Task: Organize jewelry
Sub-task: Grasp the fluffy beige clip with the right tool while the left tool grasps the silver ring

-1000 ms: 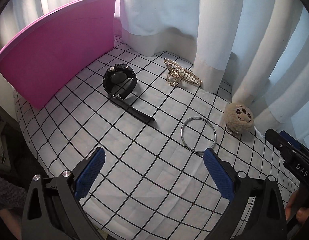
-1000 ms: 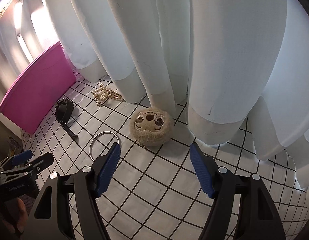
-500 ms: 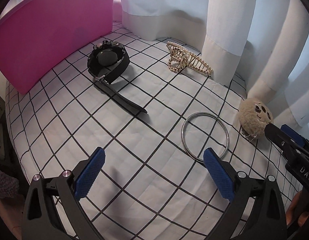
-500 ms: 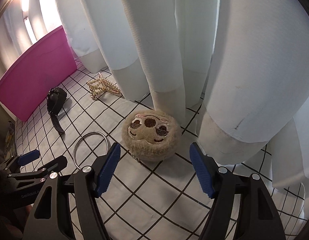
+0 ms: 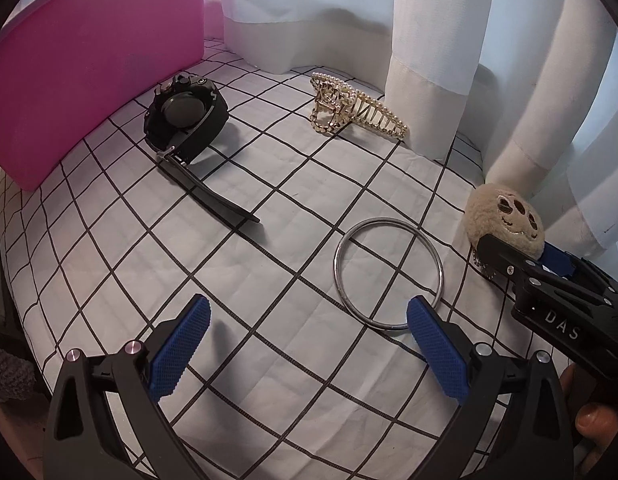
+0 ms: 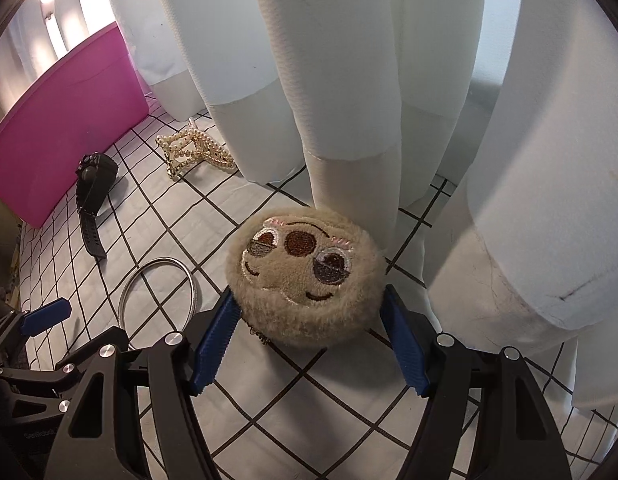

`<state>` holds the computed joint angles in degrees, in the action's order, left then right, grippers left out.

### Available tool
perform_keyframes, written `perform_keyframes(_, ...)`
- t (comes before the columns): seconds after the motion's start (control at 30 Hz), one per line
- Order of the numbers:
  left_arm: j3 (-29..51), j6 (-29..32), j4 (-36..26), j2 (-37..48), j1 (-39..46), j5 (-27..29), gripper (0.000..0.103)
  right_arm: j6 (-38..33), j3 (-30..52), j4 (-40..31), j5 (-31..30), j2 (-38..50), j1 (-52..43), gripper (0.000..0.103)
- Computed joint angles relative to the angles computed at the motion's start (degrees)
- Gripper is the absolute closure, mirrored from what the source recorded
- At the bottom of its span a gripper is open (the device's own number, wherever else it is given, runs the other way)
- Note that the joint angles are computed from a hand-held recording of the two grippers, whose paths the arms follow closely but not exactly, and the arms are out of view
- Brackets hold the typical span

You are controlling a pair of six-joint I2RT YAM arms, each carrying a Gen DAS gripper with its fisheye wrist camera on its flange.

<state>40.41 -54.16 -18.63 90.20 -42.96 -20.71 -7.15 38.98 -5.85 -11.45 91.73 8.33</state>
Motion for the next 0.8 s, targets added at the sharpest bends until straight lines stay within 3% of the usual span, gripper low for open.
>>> perform_keyframes(0.8,7.4,0.1,1.7,8.8,-1.2,0.3,0.006,-1.2,2.9,1.3,-2.4,4.1,-3.9,0.035)
